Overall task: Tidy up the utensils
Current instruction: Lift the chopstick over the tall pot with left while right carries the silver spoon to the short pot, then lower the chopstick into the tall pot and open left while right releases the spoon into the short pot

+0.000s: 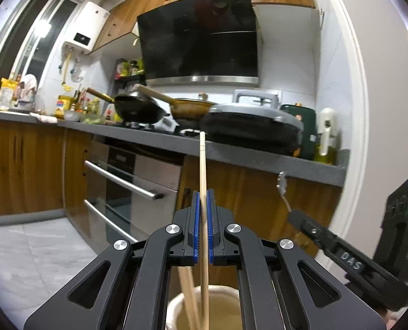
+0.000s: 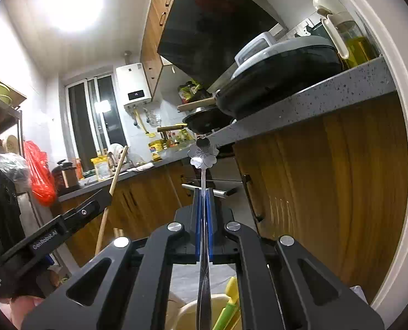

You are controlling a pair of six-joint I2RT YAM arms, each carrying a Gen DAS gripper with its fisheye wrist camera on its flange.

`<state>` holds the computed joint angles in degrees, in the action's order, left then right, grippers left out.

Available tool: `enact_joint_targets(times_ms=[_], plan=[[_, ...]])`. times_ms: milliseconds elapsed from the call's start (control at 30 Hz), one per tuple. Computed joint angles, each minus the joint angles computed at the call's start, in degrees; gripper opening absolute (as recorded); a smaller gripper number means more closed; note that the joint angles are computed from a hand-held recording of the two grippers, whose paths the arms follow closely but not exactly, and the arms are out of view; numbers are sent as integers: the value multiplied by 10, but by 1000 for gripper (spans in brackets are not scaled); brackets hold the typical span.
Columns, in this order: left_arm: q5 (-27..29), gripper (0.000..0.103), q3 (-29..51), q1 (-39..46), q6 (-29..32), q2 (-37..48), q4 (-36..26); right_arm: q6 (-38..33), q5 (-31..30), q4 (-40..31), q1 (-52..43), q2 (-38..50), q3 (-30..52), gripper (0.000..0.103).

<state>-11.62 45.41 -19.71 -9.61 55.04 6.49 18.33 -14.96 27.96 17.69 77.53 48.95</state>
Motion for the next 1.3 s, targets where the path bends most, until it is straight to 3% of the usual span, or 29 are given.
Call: enact_joint_targets(times_ms=[200, 467, 633, 967, 1100, 1167, 1300], plan=[[13, 5, -19, 12, 1, 5, 16, -27, 16, -5, 11, 27, 8, 3], [48, 5, -50, 5, 0, -70, -74, -71, 29, -36, 22, 7, -5, 3], [35, 5, -82, -5, 7, -114, -98, -75, 46, -23, 30, -11, -27, 3], [39, 5, -106, -8, -3, -152, -140, -90, 46, -141, 19, -94, -61, 3], [9, 6, -114, -23, 0, -163, -149, -95, 35, -169, 12, -107, -71, 3], [-6, 12, -117, -31, -1, -170, -153, -96, 27, -183, 10, -103, -68, 3], [-41, 38, -121, -47, -7, -185, -163, -97, 19, -204, 12, -99, -64, 3]])
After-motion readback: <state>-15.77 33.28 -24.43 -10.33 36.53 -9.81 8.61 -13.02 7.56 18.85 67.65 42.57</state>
